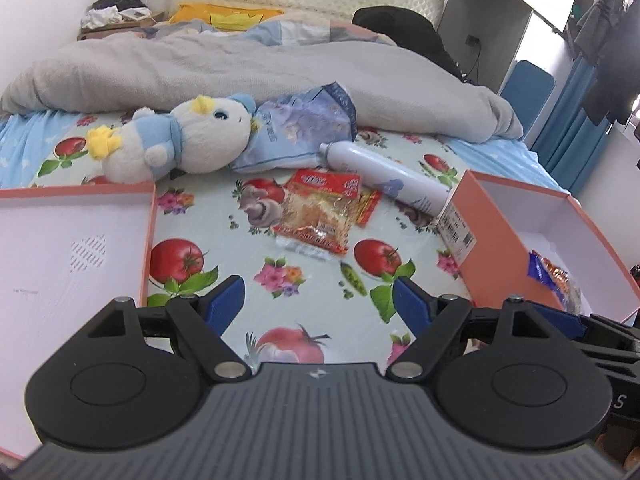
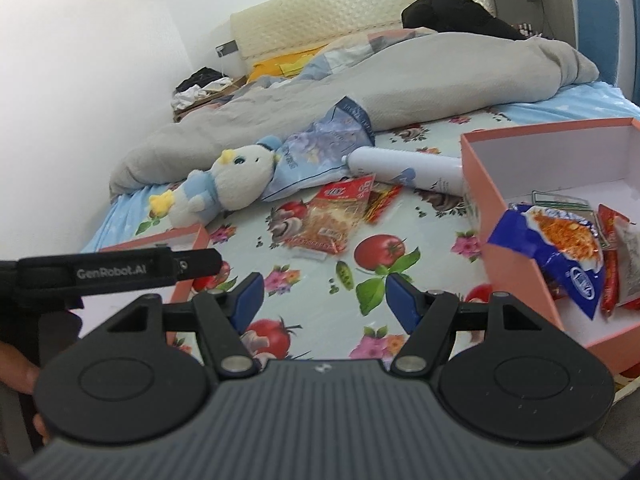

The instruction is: Organize snacks

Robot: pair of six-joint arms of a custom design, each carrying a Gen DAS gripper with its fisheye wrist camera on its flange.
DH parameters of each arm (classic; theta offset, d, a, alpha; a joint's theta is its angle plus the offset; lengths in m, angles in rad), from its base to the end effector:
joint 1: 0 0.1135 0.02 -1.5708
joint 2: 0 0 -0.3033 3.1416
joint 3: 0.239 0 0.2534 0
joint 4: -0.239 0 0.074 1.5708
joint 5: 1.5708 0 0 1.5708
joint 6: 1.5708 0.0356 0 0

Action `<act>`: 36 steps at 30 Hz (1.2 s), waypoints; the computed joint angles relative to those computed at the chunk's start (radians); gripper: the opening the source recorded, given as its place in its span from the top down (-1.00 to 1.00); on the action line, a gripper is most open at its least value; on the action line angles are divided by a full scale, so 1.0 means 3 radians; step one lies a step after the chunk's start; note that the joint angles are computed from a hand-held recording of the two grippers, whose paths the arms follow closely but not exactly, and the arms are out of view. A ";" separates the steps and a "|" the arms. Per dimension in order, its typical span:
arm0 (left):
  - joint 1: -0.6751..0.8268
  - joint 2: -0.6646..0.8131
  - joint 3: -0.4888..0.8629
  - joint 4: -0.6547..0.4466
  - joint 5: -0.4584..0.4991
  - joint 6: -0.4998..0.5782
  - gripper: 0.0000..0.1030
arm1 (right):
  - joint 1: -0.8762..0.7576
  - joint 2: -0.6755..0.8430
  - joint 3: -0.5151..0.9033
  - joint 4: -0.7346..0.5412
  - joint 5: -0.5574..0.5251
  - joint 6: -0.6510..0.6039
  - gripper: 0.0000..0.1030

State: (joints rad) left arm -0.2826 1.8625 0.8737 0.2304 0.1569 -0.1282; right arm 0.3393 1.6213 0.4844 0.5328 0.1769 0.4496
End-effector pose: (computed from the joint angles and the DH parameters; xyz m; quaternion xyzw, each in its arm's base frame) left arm 0.3556 -0.1091 0.1562 0.1015 0.9107 -0.1508 0.3709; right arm 0.2689 0.0883 0.1563 0.0896 0.8784 0.1057 0.4574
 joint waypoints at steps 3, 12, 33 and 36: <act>0.0009 0.0091 0.0032 0.0045 -0.0002 0.0011 -0.64 | -0.0032 0.0090 0.0048 0.0021 -0.0072 -0.0067 -0.34; 0.0026 0.0629 0.0569 0.0074 -0.0043 0.0098 -0.64 | -0.0277 0.0478 0.0383 0.0063 -0.0220 -0.0188 -0.33; 0.0084 0.2388 0.2935 -0.0922 0.0201 0.0328 -0.80 | -0.0850 0.2169 0.2362 -0.0567 -0.0539 -0.0140 0.18; 0.0081 0.2600 0.3226 -0.1003 0.0313 0.0375 -0.86 | -0.0898 0.2357 0.2616 -0.0750 -0.0519 -0.0078 0.18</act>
